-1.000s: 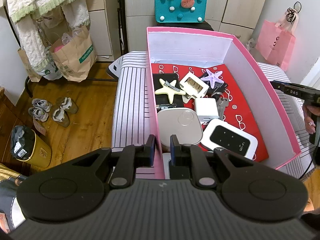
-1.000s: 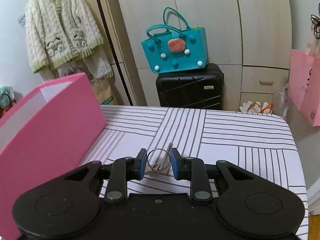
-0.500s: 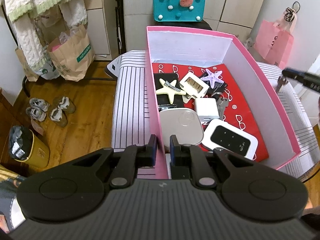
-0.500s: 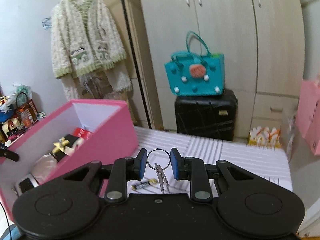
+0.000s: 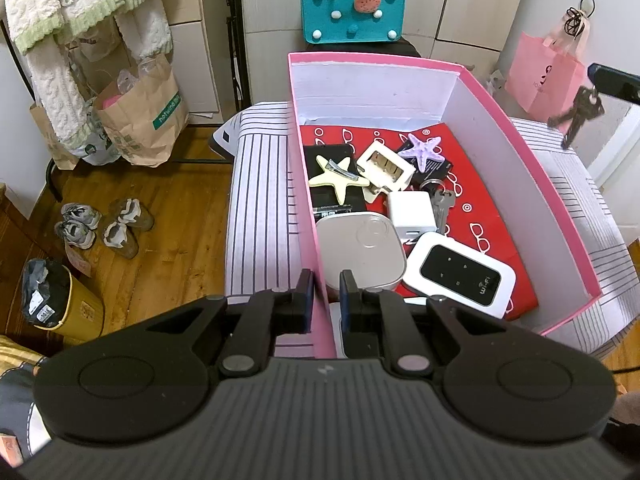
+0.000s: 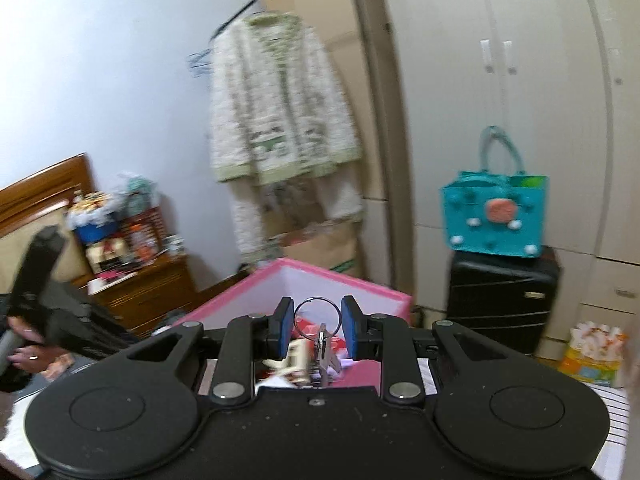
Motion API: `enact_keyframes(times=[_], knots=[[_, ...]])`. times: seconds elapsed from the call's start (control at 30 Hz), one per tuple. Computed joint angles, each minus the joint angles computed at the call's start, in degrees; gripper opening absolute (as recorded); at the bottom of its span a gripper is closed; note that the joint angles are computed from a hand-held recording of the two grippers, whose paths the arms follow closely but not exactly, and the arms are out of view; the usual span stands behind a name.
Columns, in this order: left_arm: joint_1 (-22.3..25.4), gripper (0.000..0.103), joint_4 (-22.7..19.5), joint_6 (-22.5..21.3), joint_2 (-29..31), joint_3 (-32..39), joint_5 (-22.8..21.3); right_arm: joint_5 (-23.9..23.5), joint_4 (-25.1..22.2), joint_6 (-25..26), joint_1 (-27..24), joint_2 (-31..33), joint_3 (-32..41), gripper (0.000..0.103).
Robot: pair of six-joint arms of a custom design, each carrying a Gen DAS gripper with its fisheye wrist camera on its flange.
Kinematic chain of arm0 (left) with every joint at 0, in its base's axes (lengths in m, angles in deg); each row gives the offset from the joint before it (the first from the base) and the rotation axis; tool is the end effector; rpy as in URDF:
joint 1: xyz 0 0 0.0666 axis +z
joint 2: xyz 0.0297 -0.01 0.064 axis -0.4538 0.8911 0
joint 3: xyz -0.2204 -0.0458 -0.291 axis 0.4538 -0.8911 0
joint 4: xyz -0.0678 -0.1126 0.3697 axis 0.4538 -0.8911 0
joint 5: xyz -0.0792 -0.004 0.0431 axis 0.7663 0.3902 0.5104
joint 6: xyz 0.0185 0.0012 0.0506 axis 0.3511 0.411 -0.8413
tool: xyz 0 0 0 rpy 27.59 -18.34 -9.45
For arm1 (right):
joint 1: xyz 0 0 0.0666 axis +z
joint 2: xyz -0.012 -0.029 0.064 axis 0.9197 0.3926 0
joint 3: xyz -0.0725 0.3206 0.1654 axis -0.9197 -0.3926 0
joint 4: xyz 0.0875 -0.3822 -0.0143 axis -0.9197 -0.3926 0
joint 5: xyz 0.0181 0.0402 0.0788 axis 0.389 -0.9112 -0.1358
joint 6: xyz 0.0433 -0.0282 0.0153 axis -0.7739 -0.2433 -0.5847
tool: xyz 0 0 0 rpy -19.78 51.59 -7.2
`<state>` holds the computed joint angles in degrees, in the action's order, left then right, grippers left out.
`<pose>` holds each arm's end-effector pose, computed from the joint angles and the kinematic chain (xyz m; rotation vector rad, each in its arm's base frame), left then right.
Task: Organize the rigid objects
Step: 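Carry the key ring with the right tool into the pink box and release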
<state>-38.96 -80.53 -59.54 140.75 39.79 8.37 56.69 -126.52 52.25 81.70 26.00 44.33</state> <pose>0.4301 -0.1042 0.4387 0.9163 2.4077 -0.3861 0.2645 0.0678 0.4806 0.0012 2.0335 0.2573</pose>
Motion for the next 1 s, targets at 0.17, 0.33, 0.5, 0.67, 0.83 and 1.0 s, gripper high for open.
enact_keyframes(times=[0.17,0.33,0.5,0.67,0.83,1.0], knots=[[0.1,0.012,0.2,-0.4,-0.1,-0.2,0.3,-3.8,0.7,-1.5,2.8,4.5,1.8,0.029],[0.2,0.012,0.7,-1.9,-0.3,-0.6,0.5,-8.3,0.2,-3.9,4.8,9.8,4.0,0.029],[0.0,0.012,0.6,-3.5,-0.5,-0.6,0.0,-11.6,0.0,-4.2,6.3,15.2,6.8,0.029],[0.4,0.012,0.4,-3.8,-0.4,-0.5,0.6,-10.7,-5.0,-4.4,8.0,21.8,11.5,0.029],[1.6,0.012,0.0,-2.2,0.1,-0.2,2.8,-11.8,-5.7,-5.5,8.6,25.8,13.5,0.03],[1.3,0.012,0.6,-1.5,-0.2,-0.6,2.4,-12.0,-6.7,-5.4,8.7,27.0,14.2,0.031]])
